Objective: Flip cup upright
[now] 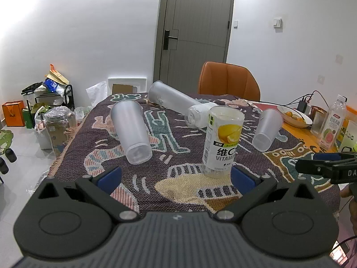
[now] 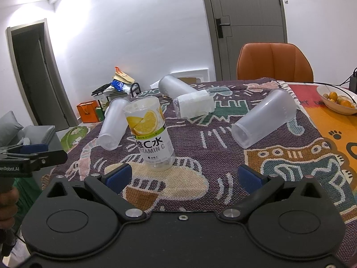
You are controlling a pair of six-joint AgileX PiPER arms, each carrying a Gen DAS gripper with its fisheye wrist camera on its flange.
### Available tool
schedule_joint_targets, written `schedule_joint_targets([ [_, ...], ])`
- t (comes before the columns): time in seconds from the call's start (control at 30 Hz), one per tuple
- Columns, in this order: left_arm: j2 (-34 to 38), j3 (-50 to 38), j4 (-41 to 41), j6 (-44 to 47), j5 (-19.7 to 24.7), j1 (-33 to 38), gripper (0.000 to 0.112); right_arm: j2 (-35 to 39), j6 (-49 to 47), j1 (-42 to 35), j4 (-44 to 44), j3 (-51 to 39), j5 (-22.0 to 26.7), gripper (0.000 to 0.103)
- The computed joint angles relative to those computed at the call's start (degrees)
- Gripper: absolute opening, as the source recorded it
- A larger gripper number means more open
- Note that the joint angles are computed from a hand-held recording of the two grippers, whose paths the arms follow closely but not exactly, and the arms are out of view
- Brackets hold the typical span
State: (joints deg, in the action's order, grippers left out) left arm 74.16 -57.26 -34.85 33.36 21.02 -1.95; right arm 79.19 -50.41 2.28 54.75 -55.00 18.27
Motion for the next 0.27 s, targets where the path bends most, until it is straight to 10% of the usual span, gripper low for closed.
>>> schedule_joint_targets([
  [0.27,0.51,-0.28,2.22,-2.09,0.11,-0.01,0.103,0.65,0.15,-0.02,-0.18,-0.2,0.19,0.103],
])
